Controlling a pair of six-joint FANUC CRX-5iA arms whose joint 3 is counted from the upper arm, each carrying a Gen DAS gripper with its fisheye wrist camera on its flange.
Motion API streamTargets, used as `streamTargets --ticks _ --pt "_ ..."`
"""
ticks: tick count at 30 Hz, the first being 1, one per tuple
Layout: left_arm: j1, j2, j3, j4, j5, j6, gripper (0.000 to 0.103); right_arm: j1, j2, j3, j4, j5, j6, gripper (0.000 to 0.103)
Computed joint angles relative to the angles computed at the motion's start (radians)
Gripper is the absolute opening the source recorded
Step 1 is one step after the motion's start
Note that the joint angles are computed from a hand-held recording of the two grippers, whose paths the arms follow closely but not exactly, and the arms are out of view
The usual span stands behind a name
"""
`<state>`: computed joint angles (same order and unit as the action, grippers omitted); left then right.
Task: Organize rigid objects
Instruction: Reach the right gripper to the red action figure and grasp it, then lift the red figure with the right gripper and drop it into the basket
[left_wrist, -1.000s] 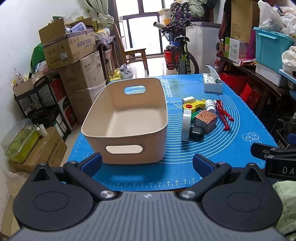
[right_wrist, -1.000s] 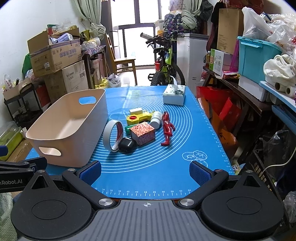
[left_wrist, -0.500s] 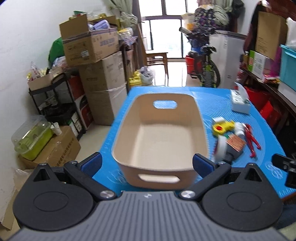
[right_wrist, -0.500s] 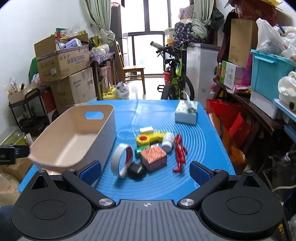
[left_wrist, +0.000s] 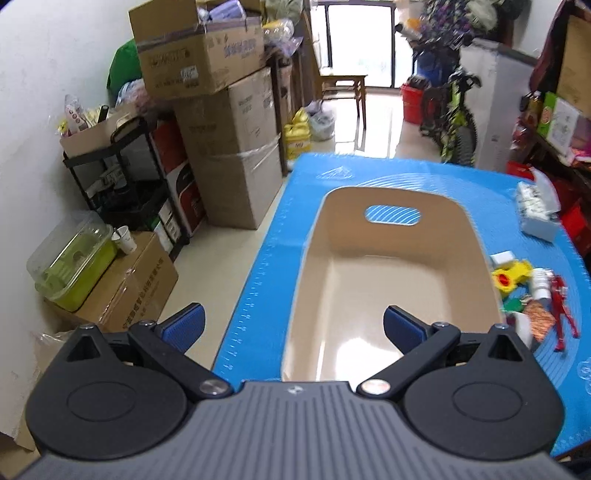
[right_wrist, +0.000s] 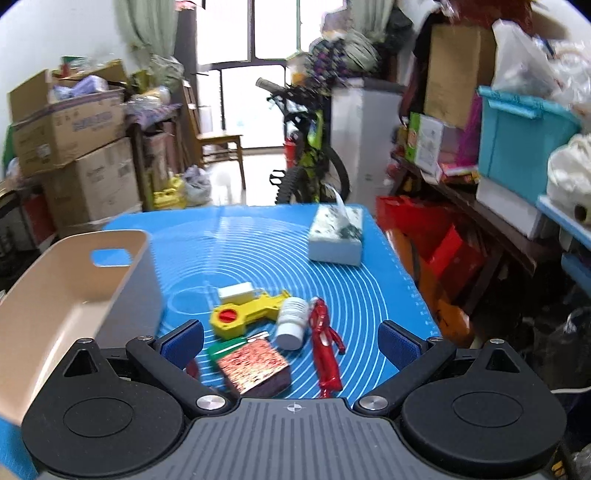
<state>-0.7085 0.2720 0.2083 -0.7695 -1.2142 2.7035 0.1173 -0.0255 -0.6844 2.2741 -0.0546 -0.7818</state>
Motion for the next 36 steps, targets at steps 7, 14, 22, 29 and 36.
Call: streamTargets --ticks 7,14,22,29,36 --pt "0.091 0.027 -0.026 0.091 0.058 -0.046 0.087 0.095 0.172 0.077 -0.478 -0.094 0.383 0.095" --pt "0.171 0.05 -0.069 0.243 0.093 -0.113 0.058 0.2 0.302 0.182 -0.982 -0.181 0.796 0.084" --pt "0.211 0.03 -0.117 0.322 0.171 -0.122 0.02 0.235 0.378 0.249 -1.143 -0.231 0.967 0.076" --pt "0.202 0.042 -0.103 0.312 0.173 -0.131 0.011 0.272 0.419 0.33 -1.402 -0.285 1.18 0.049" --pt "0.208 0.041 -0.103 0.315 0.176 -0.123 0.011 0.253 0.402 0.283 -1.28 -0.241 1.099 0.027"
